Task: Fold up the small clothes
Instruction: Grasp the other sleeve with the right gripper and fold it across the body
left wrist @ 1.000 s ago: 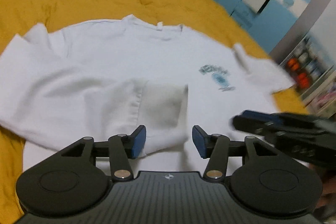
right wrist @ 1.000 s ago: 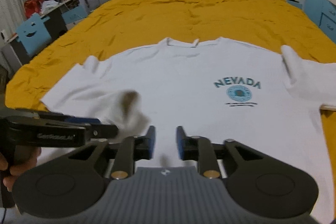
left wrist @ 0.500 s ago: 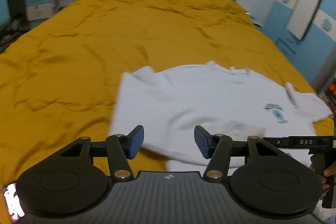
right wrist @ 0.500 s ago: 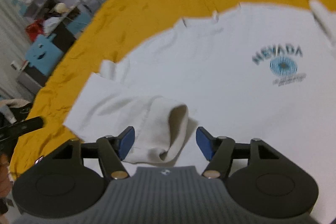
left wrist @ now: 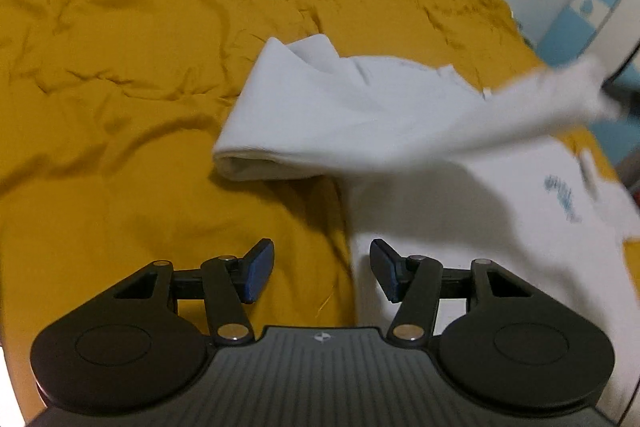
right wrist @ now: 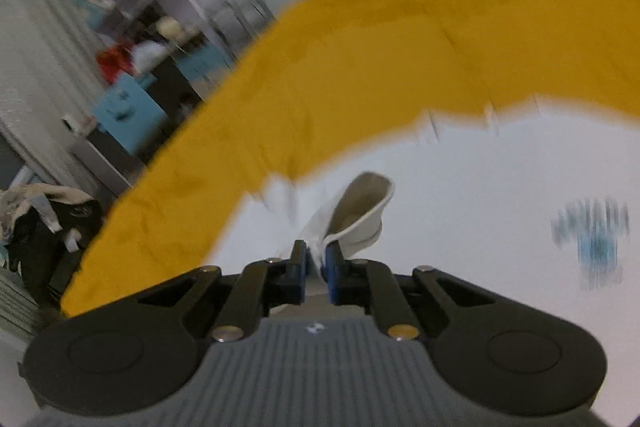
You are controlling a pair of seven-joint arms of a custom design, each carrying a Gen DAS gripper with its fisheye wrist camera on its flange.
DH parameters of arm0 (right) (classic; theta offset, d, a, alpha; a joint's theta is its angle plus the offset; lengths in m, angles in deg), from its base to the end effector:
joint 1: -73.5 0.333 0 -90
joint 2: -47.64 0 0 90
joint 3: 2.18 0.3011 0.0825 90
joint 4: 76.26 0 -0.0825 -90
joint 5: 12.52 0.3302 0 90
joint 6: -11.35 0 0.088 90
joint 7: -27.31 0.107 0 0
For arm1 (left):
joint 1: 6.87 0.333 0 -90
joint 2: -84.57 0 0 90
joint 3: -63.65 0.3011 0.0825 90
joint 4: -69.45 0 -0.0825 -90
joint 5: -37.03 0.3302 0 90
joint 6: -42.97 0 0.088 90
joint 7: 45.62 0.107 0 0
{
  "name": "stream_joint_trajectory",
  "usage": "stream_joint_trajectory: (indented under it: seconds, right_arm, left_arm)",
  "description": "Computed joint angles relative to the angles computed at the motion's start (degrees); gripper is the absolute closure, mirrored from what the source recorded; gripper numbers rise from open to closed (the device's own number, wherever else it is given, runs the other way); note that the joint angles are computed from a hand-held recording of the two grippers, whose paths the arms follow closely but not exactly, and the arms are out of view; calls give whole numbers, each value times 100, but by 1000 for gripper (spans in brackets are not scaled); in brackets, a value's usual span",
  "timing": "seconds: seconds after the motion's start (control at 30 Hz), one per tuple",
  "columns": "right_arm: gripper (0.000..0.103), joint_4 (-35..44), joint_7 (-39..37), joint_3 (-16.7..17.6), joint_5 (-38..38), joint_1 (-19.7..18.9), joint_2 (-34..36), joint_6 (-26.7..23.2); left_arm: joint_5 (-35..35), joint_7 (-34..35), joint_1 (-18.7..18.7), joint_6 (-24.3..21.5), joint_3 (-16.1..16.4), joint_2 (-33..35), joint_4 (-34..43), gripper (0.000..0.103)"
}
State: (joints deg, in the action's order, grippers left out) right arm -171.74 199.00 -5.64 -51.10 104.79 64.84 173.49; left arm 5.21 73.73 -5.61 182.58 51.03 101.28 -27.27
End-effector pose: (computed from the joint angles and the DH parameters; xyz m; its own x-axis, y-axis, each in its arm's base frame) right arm 0.5472 0.3308 0.5318 -0.1345 -0.8741 -0.4668 -0.5997 0.4468 -0.6638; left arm 0.6171 -0.1094 0.4891 -0.4053 -0.8587 0.3137 -0.8206 0.1904 -0.5389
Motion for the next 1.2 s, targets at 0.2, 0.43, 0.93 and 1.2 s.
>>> stream_joint_trajectory:
  seconds: [0.2,0.43,0.93,1.2]
  right_arm:
    - [98,1886,-1440,125,628,-153,736,-486]
    - [98,3344,-2342,-98,1226,-99,1329,-955]
    - [99,-2080,1585,-1074,-1399,-526,-1910,-558]
    - [100,-3694,2266,-714,-1262,-1271,-2283,46]
  left_arm:
    - [-298,-314,-62,266,-130,471,444,38]
    - [648,-1432,-490,693,-53,1093,940,45]
    - [1277,-1473,-426,1152,-259,1052,601,59]
    - [1488,-1523,-463,1167,-223,954,494,65]
